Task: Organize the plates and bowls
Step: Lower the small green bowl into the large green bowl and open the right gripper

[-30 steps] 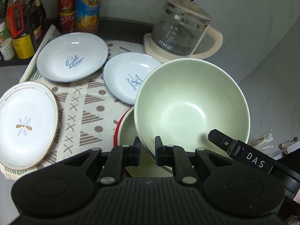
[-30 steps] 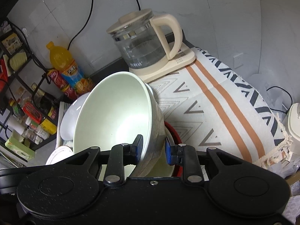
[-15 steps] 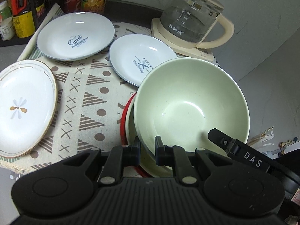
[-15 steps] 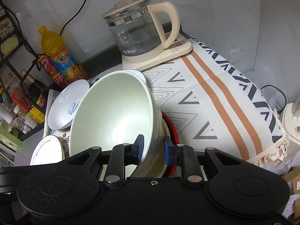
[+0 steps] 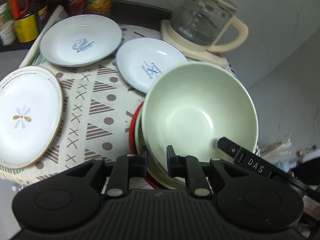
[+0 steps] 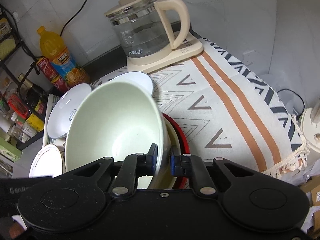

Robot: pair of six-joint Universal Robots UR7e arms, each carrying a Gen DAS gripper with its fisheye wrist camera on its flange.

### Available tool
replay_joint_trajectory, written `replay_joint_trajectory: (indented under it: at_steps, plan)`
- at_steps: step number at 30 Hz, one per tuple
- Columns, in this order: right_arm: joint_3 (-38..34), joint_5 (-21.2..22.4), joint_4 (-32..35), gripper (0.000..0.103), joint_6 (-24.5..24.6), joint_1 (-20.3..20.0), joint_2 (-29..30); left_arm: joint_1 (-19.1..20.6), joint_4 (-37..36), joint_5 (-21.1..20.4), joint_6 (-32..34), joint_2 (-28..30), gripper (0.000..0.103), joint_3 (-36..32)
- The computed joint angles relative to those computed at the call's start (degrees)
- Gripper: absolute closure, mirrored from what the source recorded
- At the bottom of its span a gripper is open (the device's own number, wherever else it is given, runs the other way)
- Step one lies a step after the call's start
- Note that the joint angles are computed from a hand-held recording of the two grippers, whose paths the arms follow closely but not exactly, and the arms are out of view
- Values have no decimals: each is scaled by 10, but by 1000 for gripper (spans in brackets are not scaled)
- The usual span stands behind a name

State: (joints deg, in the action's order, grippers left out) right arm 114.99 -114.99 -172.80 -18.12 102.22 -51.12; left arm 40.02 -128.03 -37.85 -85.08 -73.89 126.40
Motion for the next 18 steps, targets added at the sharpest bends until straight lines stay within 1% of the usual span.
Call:
replay_joint_trajectory:
  at_steps: [4,7,9,10,11,18]
  plan:
    - [1,1,-6,92,7,-3,3,-2,36,-8,-28,-7,87,-3]
    - [1,-1,-9,92,9,-2,6,-14,55,8,-42,-13,87,1]
    - [-3,-4,0,92,17,-1,7,-17,63,12,-46,-16,87,1]
    - [-5,-6,6,91,20,0,7,-17,65,11,-48,-17,87,1]
    - [-5,-6,11,87,22,0,5,-17,72,9,-56,-19,87,1]
    - [-7,8,32,78,19,3,-10,-25,103,11,-100,-30,85,7]
